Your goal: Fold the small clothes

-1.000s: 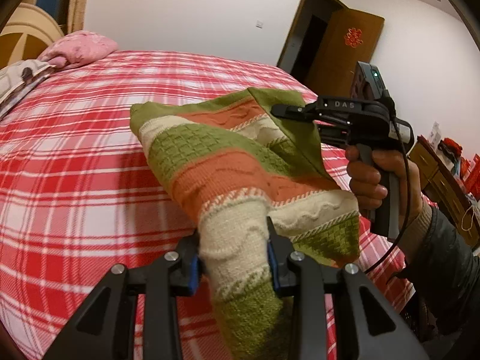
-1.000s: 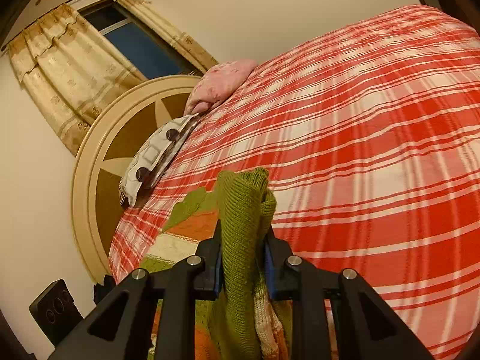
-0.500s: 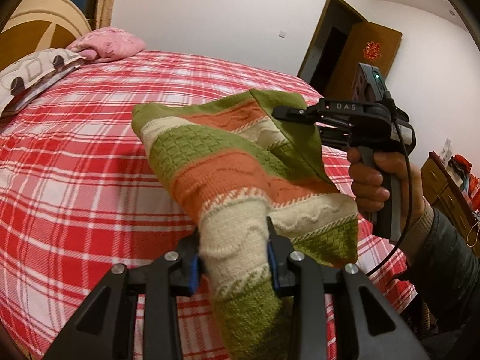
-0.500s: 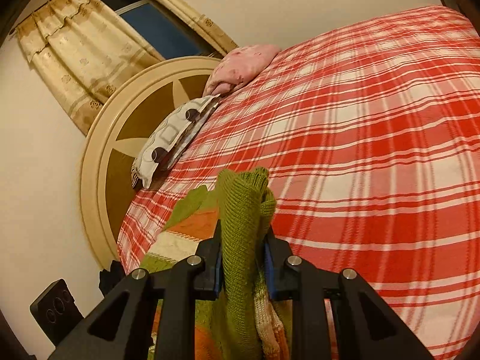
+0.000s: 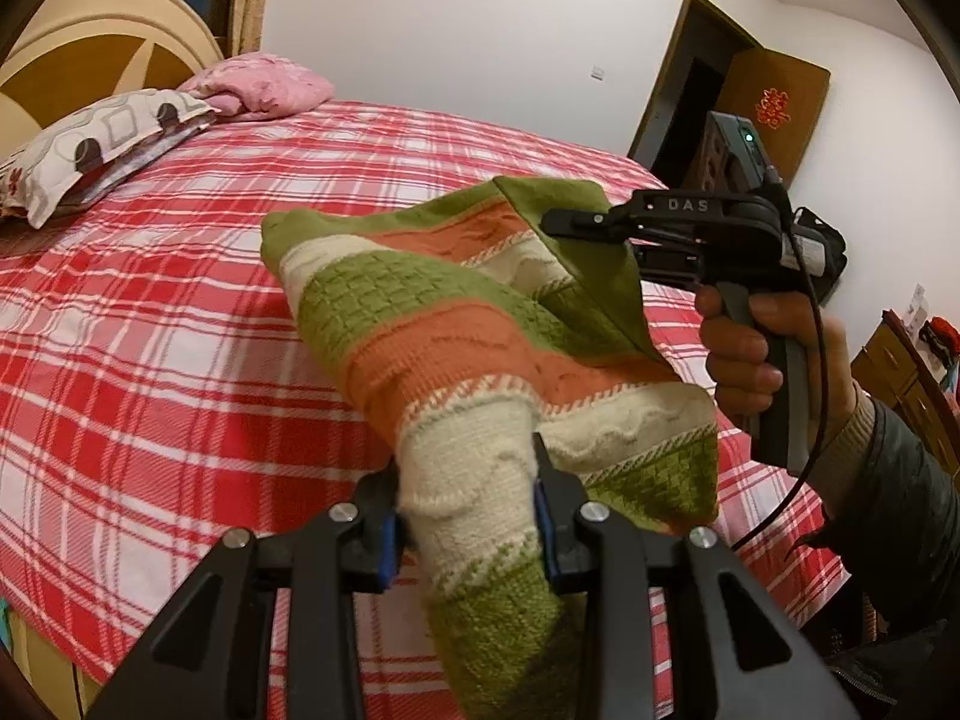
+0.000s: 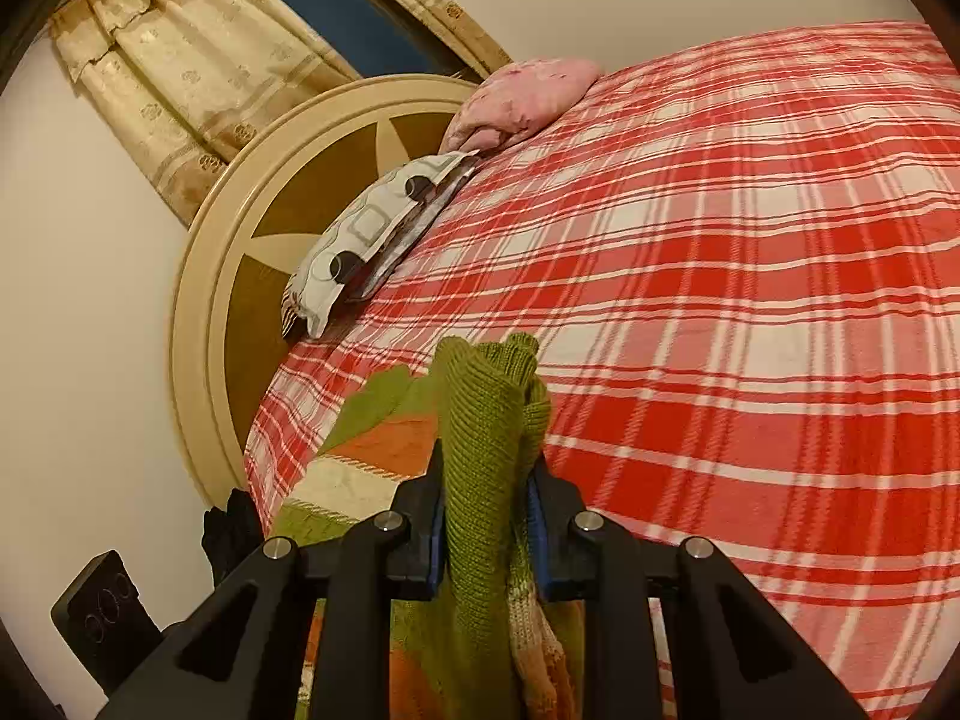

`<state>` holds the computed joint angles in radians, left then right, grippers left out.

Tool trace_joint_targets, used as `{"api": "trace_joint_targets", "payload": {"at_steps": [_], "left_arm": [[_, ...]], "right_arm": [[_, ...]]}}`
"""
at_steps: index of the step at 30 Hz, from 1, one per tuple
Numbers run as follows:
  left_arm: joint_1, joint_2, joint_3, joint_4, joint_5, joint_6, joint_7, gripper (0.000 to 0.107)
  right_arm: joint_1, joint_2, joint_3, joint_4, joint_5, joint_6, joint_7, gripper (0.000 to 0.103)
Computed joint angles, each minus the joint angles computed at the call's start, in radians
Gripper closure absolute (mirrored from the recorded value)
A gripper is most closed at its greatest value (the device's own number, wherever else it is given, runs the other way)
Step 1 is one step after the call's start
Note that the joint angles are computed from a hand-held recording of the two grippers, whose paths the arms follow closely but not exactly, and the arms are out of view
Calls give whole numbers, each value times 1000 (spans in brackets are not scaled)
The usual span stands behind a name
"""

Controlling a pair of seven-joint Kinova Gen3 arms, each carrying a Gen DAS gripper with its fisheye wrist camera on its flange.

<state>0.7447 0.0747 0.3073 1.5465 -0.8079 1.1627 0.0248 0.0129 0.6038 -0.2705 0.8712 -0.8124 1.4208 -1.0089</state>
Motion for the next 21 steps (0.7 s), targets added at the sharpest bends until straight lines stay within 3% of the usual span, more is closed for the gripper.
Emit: {"api": "trace_joint_targets", "payload": {"at_steps": [21], "left_arm": [[-54,-71,42,105,-4,1,90,72]], "right_arm": [[-104,5,-4,-10,41,-29,-46,81]]}}
